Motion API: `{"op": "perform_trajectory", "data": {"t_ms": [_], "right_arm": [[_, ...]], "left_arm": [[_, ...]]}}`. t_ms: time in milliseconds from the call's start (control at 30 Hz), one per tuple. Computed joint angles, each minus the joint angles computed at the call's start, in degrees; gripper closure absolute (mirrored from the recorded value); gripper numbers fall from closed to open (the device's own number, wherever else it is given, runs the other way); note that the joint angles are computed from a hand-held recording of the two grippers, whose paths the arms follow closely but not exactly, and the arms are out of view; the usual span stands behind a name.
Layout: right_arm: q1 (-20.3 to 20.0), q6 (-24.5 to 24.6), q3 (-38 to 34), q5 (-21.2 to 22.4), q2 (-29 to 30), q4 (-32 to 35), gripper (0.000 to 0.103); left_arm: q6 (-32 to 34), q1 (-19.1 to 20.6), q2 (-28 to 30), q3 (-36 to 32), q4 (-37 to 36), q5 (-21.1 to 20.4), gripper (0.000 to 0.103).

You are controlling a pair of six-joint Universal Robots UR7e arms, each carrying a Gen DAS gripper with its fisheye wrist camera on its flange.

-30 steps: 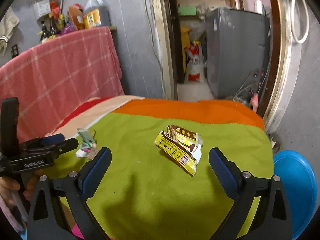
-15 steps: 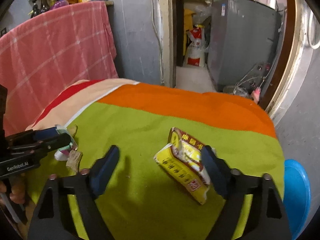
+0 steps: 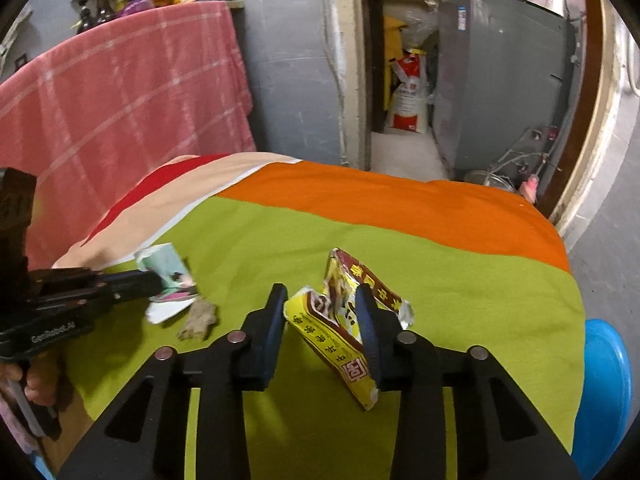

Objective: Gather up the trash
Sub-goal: 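Grasp the white-green wrapper with the left tool while the right tool grasps the yellow packet, then lift both held wrappers and carry them to the blue basin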

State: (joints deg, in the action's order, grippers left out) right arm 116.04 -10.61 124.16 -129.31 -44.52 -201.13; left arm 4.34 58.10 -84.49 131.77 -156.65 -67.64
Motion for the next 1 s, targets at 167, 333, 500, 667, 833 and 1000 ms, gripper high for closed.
{"op": "perform_trajectory", "data": {"t_ms": [167,333,500,667,833,1000], "right_arm": [[0.5,-0.3,0.5,1.0,-0.1,0.0,0.074],[1.1,-0.8,0.7,1.0,0.3,-1.0,0.077],[2.2,-2.5,1.6,0.9,0.8,-4.6,0.079],[3.2,-4.2,3.9,3.3,0.5,-11.9,0.08],[5.5,-7.8,6.1,3.6,0.7,-22.0,0.08],[8.6,-12.4,7.8,1.7,0.5,-32.0,0.08]], "left_arm": [[1.4,-1.3,-0.7,1.6,0.1,0.8,0.103],[1.3,-1.6,-0.9,2.4,-1.2,1.1,0.103],[0.8,-3.7,-1.9,4.9,-5.2,2.7,0.103],[1.2,-8.5,-3.3,8.9,-11.4,7.4,0.103],[1.3,-13.1,-4.2,12.2,-17.9,10.5,0.103],[0.9,-17.6,-4.5,14.8,-24.8,11.4,0.103]]}}
